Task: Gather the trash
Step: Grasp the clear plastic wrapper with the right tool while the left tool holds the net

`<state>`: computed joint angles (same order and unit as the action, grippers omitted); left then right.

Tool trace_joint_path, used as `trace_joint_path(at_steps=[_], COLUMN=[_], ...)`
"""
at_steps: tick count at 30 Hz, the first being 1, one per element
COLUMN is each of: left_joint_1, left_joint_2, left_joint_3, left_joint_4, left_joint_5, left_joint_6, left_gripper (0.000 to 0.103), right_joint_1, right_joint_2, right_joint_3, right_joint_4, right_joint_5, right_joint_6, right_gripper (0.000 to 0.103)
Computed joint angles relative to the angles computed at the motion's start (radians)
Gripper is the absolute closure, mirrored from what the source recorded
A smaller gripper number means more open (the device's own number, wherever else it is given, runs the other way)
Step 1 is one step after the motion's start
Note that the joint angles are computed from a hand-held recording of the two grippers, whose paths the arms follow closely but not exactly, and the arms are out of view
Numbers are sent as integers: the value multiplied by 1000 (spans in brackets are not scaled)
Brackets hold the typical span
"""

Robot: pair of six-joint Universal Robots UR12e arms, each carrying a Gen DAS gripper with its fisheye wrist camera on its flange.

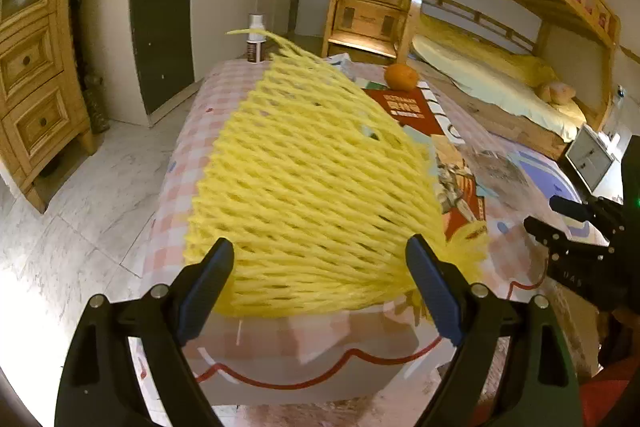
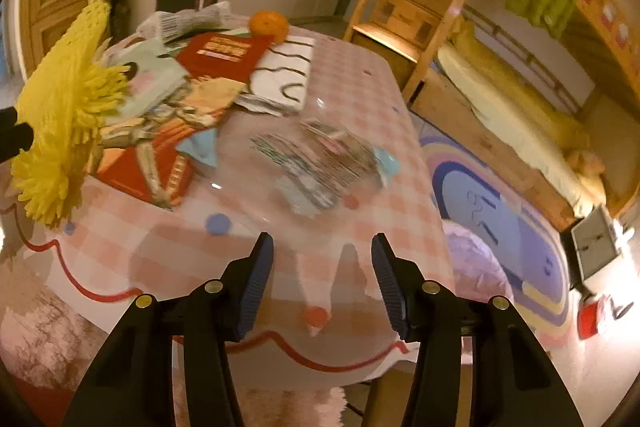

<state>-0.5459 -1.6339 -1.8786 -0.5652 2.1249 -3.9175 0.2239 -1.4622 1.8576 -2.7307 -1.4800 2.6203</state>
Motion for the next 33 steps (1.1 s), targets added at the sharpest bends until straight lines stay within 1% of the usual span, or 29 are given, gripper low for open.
trace_joint_path(at_steps=[2,3,8,12,13,14,15,16,17,21,24,26,28,30,31,33], left_joint_1=[-1,0,3,6,7,6,5,2,-2,-13,-10,0,12,13,11,3], left_joint_2=[-3,-2,-5,-7,-6,-6,-5,-4,-1,16,29,39,44,39,34,21], left_joint_3=[5,4,13,16,17,18,18,20,20,12,3,-4,-11,-4,-2,0], left_joint_4=[-5,-5,-22,-26,-29,-28,-26,-27,-25,11,26,12,-6,-43,-38,13], left_joint_5=[-5,-8,-14,-17,-17,-16,-14,-8,1,48,81,95,65,55,36,18], left_joint_6=[5,6,1,5,6,5,6,6,10,31,51,49,64,66,79,120], left_gripper=[18,18,18,18,18,18,18,18,18,18,18,18,18,15,14,12], right_joint_1=[-9,-8,21,38,41,43,45,45,37,5,-21,-32,-39,-41,-40,-39], right_joint_2=[2,2,19,35,38,40,41,40,35,12,-4,-12,-17,-21,-21,-22], right_joint_3=[-6,-5,0,-6,-7,-7,-9,-10,-10,-9,-15,-19,-21,-21,-21,-24], right_joint_4=[19,18,-61,-100,-112,-116,-113,-109,-103,-106,-92,-80,-73,-70,-72,-67], right_joint_5=[38,43,21,6,3,-2,-4,-7,9,69,120,147,167,176,177,183], right_joint_6=[-15,-37,-109,-147,-156,-164,-170,-165,-151,-92,-44,-20,-6,0,2,8], right_gripper=[48,48,39,40,44,61,74,90,99,102,102,102,103,103,103,103])
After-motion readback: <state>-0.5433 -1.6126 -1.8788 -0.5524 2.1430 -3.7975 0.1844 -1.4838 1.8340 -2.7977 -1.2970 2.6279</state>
